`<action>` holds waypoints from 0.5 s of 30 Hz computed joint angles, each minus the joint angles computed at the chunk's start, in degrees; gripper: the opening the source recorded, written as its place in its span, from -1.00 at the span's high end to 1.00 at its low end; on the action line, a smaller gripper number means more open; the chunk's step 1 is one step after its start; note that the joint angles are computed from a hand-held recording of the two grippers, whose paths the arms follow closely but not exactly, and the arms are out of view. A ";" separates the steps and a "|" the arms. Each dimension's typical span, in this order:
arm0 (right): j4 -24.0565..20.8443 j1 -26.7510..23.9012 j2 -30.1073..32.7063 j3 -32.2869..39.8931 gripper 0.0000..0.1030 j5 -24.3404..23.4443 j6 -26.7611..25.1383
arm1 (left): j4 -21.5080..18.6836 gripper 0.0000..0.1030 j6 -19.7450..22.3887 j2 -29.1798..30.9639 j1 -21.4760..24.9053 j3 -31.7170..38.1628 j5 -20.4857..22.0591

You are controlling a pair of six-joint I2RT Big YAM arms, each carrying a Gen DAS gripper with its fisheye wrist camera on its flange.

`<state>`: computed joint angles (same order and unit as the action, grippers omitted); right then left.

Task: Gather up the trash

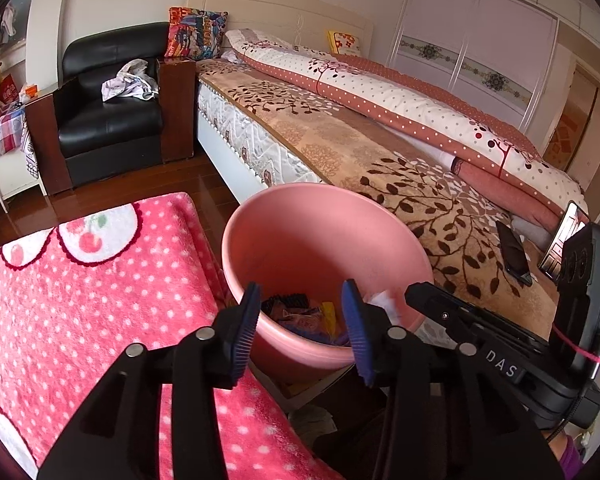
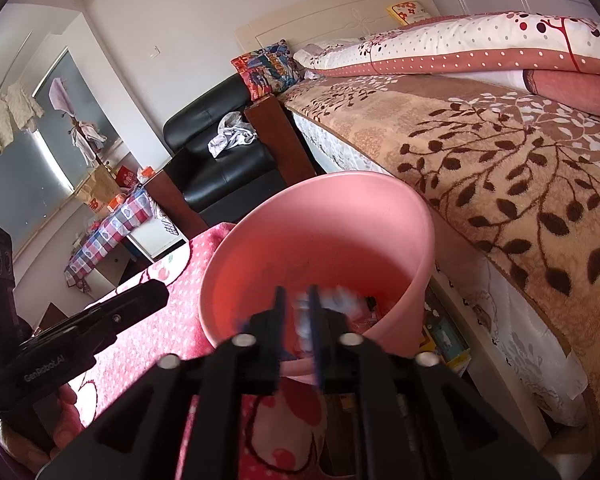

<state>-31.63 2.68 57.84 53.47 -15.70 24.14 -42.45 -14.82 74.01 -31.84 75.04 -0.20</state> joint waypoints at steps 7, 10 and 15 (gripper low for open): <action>0.12 1.87 -2.02 -0.36 0.23 1.92 -0.70 | -1.04 0.15 -0.12 -1.07 -0.42 -0.20 -2.17; -0.17 3.57 -3.29 -0.42 0.16 3.96 -1.88 | -1.10 0.15 -0.58 -1.89 -0.47 -0.64 -3.00; -1.02 6.79 -5.39 -0.52 0.05 7.98 -2.99 | -0.73 0.15 -0.53 -3.68 -0.94 -1.70 -6.37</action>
<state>-32.65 9.47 52.45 52.94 -7.73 21.15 -43.18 -15.35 70.32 -32.78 73.35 -6.57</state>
